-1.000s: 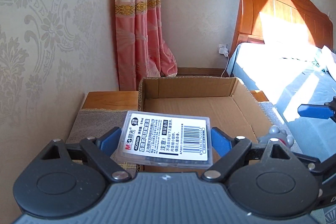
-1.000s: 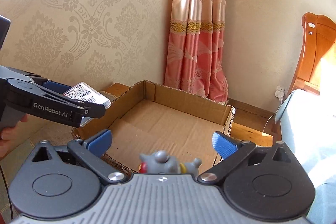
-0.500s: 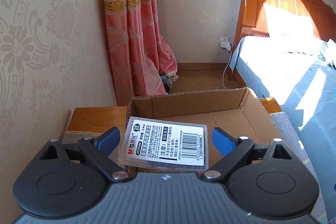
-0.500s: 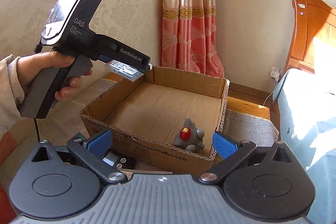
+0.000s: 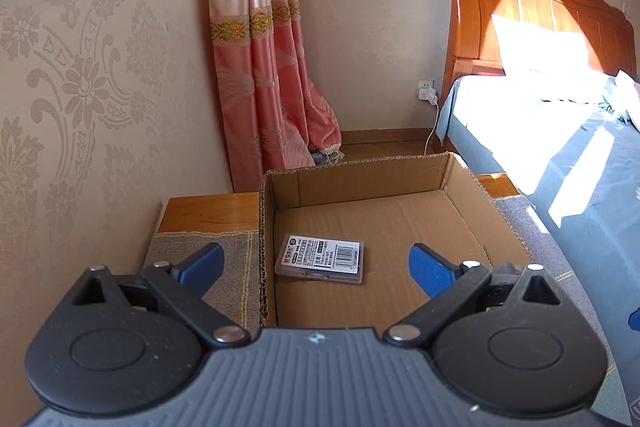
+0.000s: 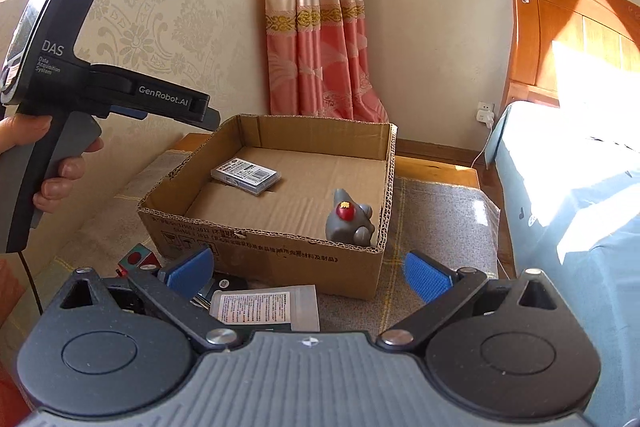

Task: Organize rigid objects
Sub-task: 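Move the left tool to the gold capsule bottle while the right tool approaches the blue case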

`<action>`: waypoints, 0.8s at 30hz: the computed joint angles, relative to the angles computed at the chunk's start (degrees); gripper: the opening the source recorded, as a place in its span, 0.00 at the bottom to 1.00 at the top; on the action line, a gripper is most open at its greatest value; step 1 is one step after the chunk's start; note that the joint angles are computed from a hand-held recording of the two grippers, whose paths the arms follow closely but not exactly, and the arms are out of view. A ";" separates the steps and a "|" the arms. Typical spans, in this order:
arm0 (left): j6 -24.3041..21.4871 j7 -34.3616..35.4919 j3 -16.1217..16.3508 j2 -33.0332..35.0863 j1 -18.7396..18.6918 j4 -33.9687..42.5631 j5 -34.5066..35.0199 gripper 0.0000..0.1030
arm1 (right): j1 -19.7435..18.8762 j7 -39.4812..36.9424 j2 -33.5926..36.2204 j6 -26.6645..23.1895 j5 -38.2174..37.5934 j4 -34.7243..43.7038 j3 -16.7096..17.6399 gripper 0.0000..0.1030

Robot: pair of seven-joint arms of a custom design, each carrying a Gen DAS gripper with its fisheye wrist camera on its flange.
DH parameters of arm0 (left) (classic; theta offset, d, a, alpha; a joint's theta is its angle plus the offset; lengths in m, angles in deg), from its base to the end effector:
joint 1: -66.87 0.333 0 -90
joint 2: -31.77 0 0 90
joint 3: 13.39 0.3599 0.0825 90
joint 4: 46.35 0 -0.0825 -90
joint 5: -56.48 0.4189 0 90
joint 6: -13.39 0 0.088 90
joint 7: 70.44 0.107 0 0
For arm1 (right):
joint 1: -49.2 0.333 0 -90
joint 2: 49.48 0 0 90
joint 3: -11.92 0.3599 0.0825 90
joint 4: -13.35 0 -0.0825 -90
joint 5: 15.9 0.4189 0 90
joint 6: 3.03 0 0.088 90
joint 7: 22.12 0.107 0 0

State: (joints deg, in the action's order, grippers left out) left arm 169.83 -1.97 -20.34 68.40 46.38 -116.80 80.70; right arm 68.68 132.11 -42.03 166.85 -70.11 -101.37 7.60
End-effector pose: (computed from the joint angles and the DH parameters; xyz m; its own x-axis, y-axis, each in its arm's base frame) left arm 0.7560 -0.3718 0.5259 -0.3295 -0.9432 -0.0427 -0.5798 0.2378 -0.7793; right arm 0.6127 0.2251 0.4949 0.0409 -0.9981 -0.0467 -0.6111 0.0120 -0.7915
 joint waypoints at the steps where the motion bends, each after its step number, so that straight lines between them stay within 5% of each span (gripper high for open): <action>1: 1.49 -1.02 0.63 -1.70 -0.29 -2.83 0.73 0.96 | 0.79 2.99 -0.45 -1.06 -2.39 -0.40 -0.50 1.00; 4: 4.45 -4.93 2.34 -6.15 -1.22 -10.27 3.42 0.96 | 1.03 7.89 -1.50 -4.57 -6.53 -1.59 0.61 1.00; 12: 8.35 -15.48 3.21 -14.92 -1.51 -26.46 10.34 0.96 | -0.72 8.74 -3.17 -4.10 -5.31 -5.78 3.65 1.00; 24: 11.08 -7.18 -4.40 -24.99 4.70 -46.02 4.45 0.96 | -1.42 8.97 -3.58 -4.47 -6.84 -9.05 5.54 1.00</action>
